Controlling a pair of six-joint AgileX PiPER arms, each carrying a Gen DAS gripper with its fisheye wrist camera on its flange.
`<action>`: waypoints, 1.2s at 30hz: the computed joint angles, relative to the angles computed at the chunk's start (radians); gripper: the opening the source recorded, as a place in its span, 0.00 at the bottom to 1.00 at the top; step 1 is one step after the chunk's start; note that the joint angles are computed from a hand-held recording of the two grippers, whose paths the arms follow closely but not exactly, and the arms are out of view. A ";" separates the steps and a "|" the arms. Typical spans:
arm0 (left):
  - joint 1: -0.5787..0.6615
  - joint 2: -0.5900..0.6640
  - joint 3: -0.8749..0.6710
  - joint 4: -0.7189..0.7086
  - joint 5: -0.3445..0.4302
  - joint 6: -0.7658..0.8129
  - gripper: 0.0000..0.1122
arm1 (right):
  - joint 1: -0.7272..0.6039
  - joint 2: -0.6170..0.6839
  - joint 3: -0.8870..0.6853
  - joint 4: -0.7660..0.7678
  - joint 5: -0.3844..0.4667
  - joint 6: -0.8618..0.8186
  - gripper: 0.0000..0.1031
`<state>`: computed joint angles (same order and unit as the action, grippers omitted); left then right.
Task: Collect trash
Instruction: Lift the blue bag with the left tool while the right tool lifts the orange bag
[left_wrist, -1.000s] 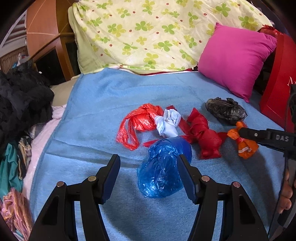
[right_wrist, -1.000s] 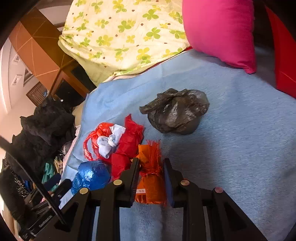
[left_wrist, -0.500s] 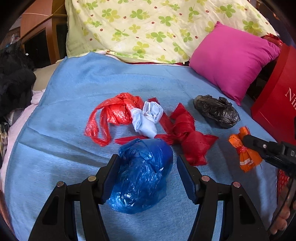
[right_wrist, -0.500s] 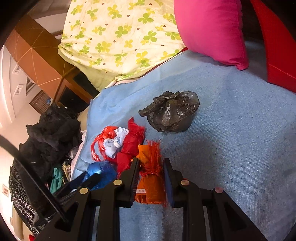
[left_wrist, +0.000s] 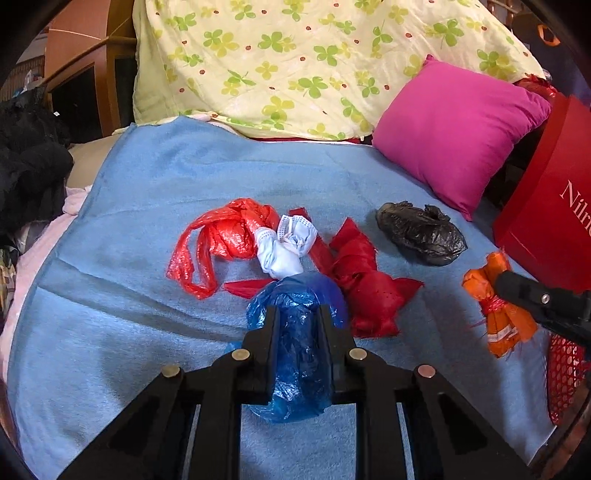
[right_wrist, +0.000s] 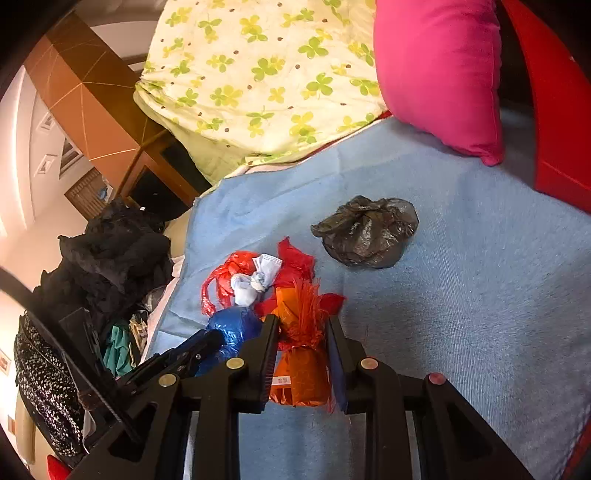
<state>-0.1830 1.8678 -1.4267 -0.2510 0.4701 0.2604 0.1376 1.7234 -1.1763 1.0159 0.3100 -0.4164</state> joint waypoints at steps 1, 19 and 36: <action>0.006 -0.003 0.003 -0.014 0.004 0.011 0.18 | 0.006 -0.009 0.006 -0.005 -0.005 0.004 0.26; 0.015 0.035 -0.025 0.089 0.059 -0.052 0.66 | 0.021 0.007 0.001 -0.002 -0.015 0.021 0.27; -0.040 -0.149 0.114 0.066 -0.096 -0.094 0.51 | 0.037 -0.120 0.066 -0.103 -0.064 0.088 0.27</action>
<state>-0.2226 1.7191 -1.3130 -0.1853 0.3738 0.1660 0.1746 1.6033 -1.1105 0.9133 0.2459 -0.3289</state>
